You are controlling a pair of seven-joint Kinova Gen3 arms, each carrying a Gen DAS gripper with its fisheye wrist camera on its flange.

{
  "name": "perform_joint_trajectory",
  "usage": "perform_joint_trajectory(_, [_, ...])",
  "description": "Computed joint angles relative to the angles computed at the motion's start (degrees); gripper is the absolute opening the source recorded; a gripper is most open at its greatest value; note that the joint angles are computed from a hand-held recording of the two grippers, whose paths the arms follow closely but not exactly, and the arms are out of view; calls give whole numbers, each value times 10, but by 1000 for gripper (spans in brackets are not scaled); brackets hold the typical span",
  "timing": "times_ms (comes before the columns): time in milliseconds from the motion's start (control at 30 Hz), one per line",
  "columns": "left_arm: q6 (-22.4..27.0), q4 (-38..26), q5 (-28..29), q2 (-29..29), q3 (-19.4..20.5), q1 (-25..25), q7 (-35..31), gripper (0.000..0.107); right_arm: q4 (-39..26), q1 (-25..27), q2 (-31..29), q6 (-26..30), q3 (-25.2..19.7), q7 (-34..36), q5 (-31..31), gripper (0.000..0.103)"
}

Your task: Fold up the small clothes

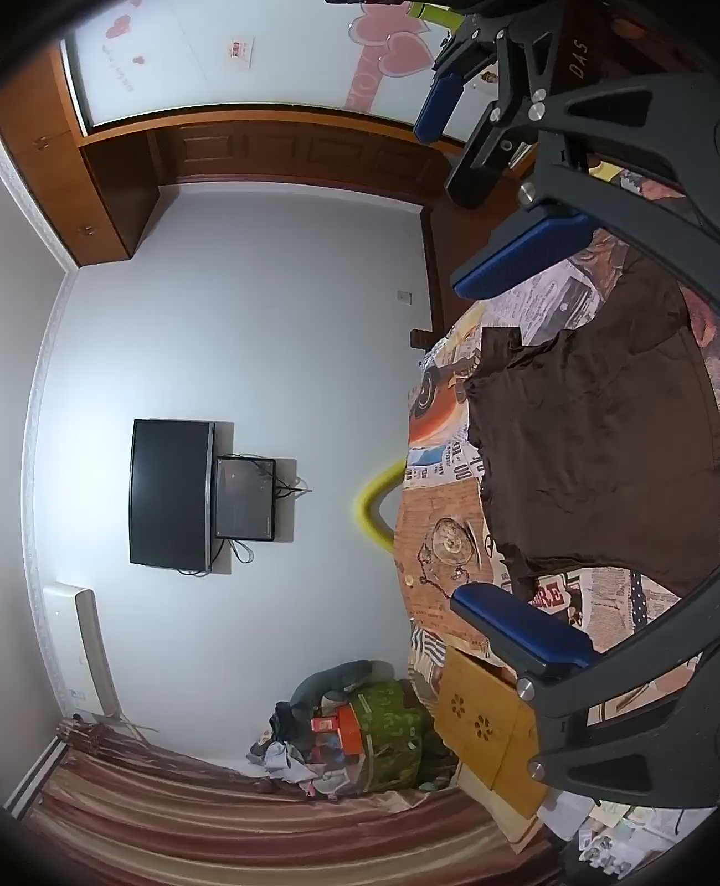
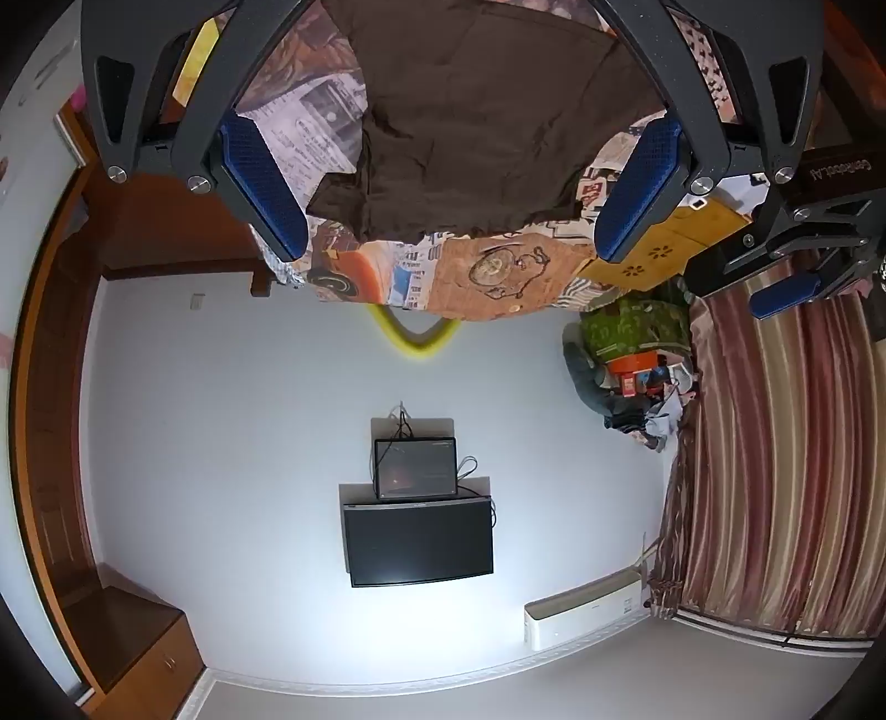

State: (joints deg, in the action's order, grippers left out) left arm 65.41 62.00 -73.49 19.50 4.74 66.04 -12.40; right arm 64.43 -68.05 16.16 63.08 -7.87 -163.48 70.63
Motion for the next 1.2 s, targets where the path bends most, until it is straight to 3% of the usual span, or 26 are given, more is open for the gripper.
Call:
perform_joint_trajectory(267, [3,13,7,-14,5,-9,-4,103,-1,1,1,1,0,1,-4,103])
perform_joint_trajectory(367, [22,-21,3,9,6,1,-21,103,-9,-2,3,7,-1,6,-6,103])
perform_joint_trajectory(1200, [-1,-3,24,-1,-4,-12,-8,103,1,3,3,1,2,-3,-11,103])
